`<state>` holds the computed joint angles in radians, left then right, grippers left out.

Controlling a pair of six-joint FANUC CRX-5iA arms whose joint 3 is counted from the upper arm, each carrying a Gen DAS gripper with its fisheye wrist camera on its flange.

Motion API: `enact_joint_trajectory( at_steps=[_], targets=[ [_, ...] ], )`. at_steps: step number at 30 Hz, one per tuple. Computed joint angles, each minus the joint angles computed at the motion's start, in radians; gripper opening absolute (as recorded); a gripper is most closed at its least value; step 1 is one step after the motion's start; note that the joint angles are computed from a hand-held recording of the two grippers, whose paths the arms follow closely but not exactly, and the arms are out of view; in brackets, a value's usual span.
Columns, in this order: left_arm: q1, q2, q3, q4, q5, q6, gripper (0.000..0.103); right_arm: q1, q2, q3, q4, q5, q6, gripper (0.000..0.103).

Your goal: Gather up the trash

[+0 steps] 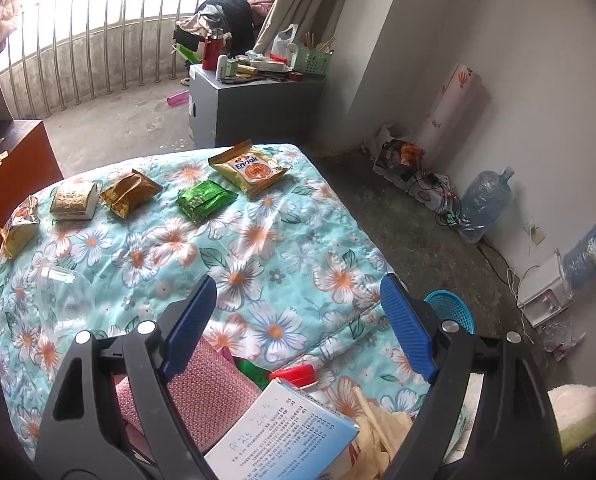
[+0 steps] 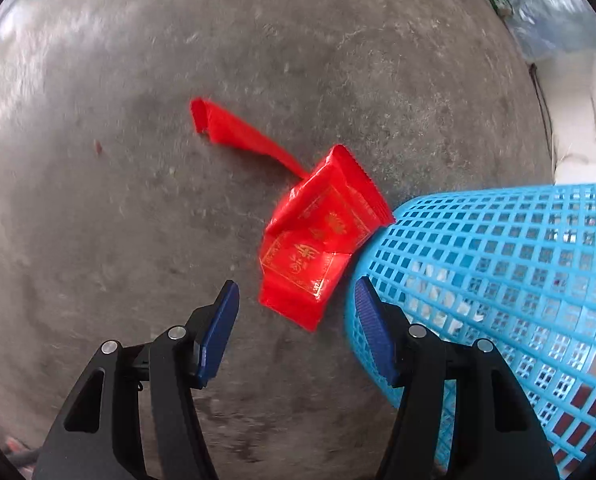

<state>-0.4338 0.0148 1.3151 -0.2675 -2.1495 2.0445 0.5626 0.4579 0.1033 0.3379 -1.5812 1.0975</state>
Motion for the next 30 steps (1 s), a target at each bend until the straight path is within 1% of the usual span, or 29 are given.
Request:
enact_joint_trajectory(
  at_steps=[5, 10, 12, 16, 22, 25, 27, 28, 29, 30],
  targets=[
    [0.022, -0.012, -0.037, 0.028, 0.008, 0.013, 0.080, 0.044, 0.008, -0.066, 0.088, 0.007, 0.034, 0.057],
    [0.010, -0.014, -0.039, 0.003, 0.005, 0.007, 0.080, 0.078, 0.015, -0.116, 0.150, 0.024, 0.075, 0.050],
    [0.005, -0.016, -0.042, -0.007, 0.003, 0.009, 0.080, 0.088, 0.019, -0.130, 0.167, 0.027, 0.086, 0.044],
    [0.012, -0.022, -0.058, -0.004, 0.001, 0.018, 0.080, 0.105, 0.023, -0.156, 0.188, 0.040, 0.101, 0.037],
    [-0.004, -0.013, -0.043, -0.027, -0.011, 0.005, 0.080, 0.123, 0.028, -0.191, 0.231, 0.068, 0.111, 0.037],
    [-0.008, -0.011, -0.041, -0.030, -0.015, 0.006, 0.080, 0.130, 0.030, -0.188, 0.225, 0.058, 0.112, 0.037],
    [-0.005, -0.013, -0.048, -0.025, -0.015, 0.009, 0.080, 0.123, 0.038, -0.167, 0.207, 0.046, 0.109, 0.037],
    [-0.006, -0.013, -0.048, -0.026, -0.016, 0.010, 0.080, 0.103, 0.047, -0.148, 0.203, 0.047, 0.119, 0.036],
    [-0.007, -0.013, -0.048, -0.027, -0.016, 0.011, 0.080, 0.095, 0.051, -0.131, 0.183, 0.039, 0.115, 0.035],
    [-0.010, -0.011, -0.045, -0.030, -0.017, 0.010, 0.080, 0.076, 0.059, -0.106, 0.163, 0.035, 0.124, 0.030]
  ],
)
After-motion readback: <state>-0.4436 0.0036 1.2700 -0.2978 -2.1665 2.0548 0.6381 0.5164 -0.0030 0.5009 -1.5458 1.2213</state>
